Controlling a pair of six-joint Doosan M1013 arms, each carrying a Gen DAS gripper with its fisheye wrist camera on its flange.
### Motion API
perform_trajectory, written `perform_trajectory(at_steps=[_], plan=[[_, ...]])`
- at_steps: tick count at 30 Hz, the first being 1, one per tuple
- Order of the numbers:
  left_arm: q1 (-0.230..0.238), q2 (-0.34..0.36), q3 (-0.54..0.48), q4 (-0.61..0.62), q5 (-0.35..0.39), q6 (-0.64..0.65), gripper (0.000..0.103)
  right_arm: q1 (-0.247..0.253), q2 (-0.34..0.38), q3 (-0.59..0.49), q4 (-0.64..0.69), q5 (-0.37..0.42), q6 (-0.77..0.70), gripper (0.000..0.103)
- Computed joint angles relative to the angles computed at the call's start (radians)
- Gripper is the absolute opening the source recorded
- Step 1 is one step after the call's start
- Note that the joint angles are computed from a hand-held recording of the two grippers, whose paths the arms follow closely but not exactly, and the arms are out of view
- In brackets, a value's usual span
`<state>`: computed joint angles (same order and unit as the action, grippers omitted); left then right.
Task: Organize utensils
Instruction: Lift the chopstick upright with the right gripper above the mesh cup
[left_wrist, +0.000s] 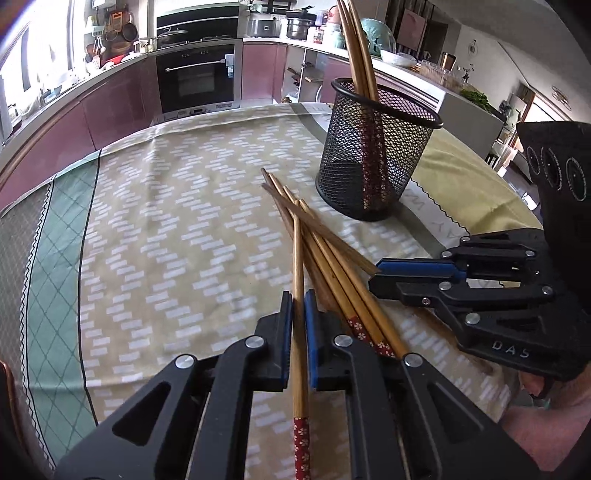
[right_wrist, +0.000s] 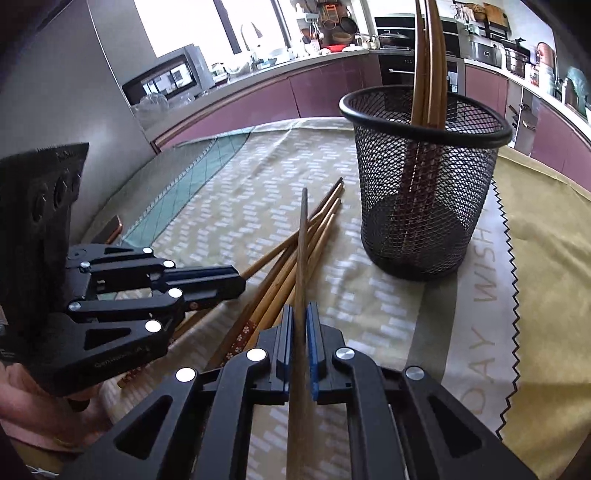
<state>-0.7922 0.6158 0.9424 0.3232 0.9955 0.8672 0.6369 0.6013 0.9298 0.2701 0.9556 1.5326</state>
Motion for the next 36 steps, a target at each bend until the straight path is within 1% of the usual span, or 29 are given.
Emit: perform_trajectory(at_steps=[2, 4, 9, 12, 16, 20, 27, 30, 36], plan=[[0.004, 0.007, -0.010, -0.017, 0.014, 0.022, 0.010, 0.001, 0.008, -0.012, -0.008, 0.010, -0.001, 0.009], [0.011, 0.008, -0.011, -0.041, 0.002, 0.043, 0.012, 0.004, 0.020, -0.032, -0.018, 0.017, 0.001, 0.009], [0.023, 0.021, -0.035, -0.072, 0.009, 0.062, 0.010, 0.001, 0.031, -0.049, -0.009, 0.021, 0.006, 0.008], [0.022, 0.030, -0.052, -0.059, 0.025, 0.052, 0.007, 0.001, 0.025, -0.041, -0.008, 0.006, 0.007, 0.006], [0.020, 0.018, -0.043, -0.051, 0.004, 0.033, 0.007, -0.002, -0.006, 0.000, 0.015, -0.044, -0.018, 0.006], [0.019, -0.014, -0.016, -0.037, -0.051, 0.023, 0.007, -0.010, -0.046, 0.040, 0.043, -0.112, -0.045, 0.006], [0.017, -0.055, -0.003, -0.026, -0.148, 0.041, 0.007, -0.032, -0.107, 0.107, 0.085, -0.221, -0.071, 0.006], [0.019, -0.073, 0.006, -0.034, -0.192, 0.055, 0.007, -0.038, -0.124, 0.122, 0.097, -0.257, -0.077, 0.006], [0.020, -0.104, 0.021, -0.006, -0.264, 0.038, 0.007, -0.049, -0.141, 0.130, 0.116, -0.307, -0.094, 0.006]])
